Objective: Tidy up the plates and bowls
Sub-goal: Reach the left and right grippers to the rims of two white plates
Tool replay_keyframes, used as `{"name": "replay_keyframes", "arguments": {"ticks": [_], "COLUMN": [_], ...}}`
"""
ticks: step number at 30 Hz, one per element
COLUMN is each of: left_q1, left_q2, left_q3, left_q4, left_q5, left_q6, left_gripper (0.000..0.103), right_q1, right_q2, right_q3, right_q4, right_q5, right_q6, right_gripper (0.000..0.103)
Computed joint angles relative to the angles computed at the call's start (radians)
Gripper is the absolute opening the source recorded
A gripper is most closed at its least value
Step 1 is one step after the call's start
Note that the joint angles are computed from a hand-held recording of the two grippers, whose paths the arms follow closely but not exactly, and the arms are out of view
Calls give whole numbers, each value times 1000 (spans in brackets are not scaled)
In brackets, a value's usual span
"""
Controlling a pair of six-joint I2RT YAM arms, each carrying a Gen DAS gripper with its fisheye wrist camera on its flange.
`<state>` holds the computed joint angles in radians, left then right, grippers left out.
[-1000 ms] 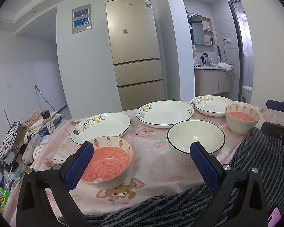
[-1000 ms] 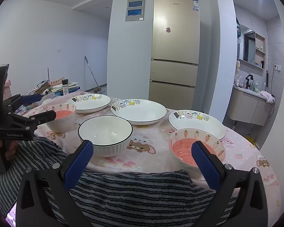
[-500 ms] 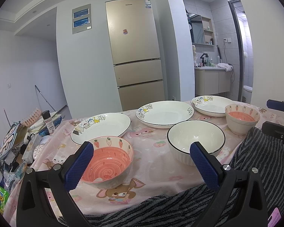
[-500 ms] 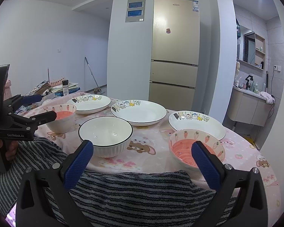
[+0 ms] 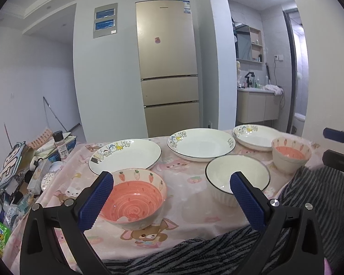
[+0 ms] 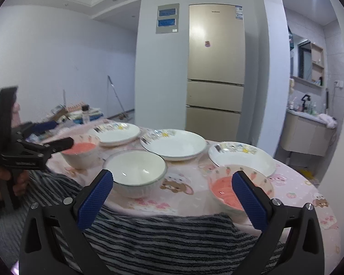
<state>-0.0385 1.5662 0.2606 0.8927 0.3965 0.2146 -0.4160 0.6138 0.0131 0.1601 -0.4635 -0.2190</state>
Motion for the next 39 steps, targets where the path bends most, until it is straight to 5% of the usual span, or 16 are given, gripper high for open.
{"name": "replay_keyframes", "arguments": {"ticks": [4, 8, 14, 18, 22, 24, 29, 39], "left_q1": [90, 170, 266, 271, 233, 214, 214, 199], "left_q2": [-195, -230, 37, 284, 494, 599, 856, 1088], "left_q3": [81, 271, 676, 951, 1164, 1277, 1566, 1862], "left_q4": [-272, -533, -857, -1026, -1122, -1181, -1342, -1494], "left_q5": [80, 139, 220, 192, 89, 47, 36, 18], "left_q6": [-6, -11, -47, -74, -80, -80, -107, -119], "left_gripper": [103, 103, 103, 98, 84, 75, 54, 40], "right_q1": [72, 187, 311, 358, 407, 425, 445, 484], "right_q2": [-37, 122, 548, 847, 1127, 1265, 1603, 2023], "right_q3": [156, 329, 618, 846, 1095, 1235, 1595, 2232], "right_q4": [-166, -157, -124, -184, -277, -344, -518, -881], "right_q5": [4, 17, 15, 18, 60, 88, 100, 222], "right_q6": [-8, 17, 66, 109, 149, 158, 206, 202], "right_gripper": [103, 103, 101, 81, 69, 54, 35, 14]}}
